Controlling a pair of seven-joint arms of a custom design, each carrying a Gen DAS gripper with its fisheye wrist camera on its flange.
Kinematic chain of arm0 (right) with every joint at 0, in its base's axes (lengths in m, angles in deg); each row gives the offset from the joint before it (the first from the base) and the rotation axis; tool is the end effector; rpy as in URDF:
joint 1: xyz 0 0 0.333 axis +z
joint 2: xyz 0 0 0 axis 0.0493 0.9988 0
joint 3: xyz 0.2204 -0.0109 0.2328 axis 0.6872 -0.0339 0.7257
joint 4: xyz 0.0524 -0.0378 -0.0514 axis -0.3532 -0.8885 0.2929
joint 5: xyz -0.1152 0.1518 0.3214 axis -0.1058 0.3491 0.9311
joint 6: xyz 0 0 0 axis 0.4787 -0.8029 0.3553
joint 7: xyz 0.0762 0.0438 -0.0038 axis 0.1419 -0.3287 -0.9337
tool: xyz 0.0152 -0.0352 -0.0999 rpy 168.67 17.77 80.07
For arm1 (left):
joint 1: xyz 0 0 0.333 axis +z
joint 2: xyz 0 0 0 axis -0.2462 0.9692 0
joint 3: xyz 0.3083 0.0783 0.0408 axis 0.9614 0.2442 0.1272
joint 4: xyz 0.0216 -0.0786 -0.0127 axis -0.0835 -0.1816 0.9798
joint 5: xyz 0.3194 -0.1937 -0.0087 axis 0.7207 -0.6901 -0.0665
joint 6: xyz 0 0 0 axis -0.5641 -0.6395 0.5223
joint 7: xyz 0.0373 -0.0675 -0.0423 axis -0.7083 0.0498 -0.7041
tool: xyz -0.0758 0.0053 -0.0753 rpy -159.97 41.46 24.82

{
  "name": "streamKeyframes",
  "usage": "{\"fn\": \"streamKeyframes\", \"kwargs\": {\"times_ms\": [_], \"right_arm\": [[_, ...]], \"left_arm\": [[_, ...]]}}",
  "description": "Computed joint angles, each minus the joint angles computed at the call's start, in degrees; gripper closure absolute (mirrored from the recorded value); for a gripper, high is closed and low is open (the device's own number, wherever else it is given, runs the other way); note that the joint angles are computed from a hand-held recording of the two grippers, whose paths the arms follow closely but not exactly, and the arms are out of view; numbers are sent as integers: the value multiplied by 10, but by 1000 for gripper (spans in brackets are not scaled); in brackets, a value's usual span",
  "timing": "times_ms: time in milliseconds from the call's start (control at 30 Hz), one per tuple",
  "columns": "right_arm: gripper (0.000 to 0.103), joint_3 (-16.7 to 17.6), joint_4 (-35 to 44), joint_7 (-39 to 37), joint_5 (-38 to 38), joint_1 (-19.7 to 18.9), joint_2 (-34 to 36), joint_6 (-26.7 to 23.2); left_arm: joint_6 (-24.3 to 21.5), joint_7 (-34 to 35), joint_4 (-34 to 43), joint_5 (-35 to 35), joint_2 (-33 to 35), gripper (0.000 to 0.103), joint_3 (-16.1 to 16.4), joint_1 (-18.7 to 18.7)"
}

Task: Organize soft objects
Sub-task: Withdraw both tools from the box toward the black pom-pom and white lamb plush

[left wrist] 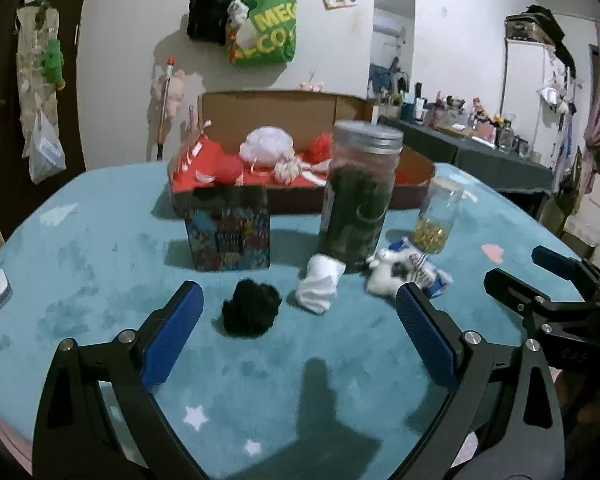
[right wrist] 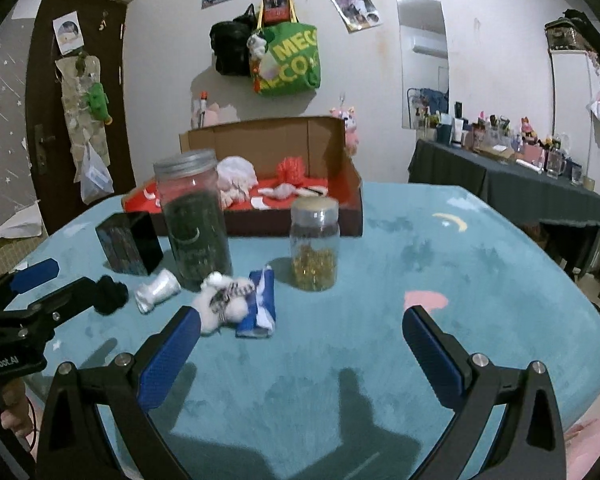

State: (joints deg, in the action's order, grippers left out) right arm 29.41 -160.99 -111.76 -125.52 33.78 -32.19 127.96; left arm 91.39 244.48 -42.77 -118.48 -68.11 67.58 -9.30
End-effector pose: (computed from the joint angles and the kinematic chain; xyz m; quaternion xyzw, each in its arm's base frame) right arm 0.5222 0.3355 0.4595 -0.4684 0.7222 -0.4149 0.2948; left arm 0.6468 -0.0579 0.4851 -0.3810 0.7767 -0.4645 0.1890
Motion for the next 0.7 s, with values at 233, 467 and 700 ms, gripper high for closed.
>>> {"fn": "streamKeyframes", "kwargs": {"times_ms": [233, 467, 700], "right_arm": [[0, -4, 2, -10, 21, -4, 9, 17], [0, -10, 14, -29, 37, -4, 22, 32], [0, -22, 50, -94, 75, -13, 48, 76]], "left_arm": [[7, -53, 10, 55, 20, 4, 0, -2], [11, -102, 24, 112, 37, 4, -6, 3], [3, -191, 69, 226, 72, 4, -3, 3]]}}
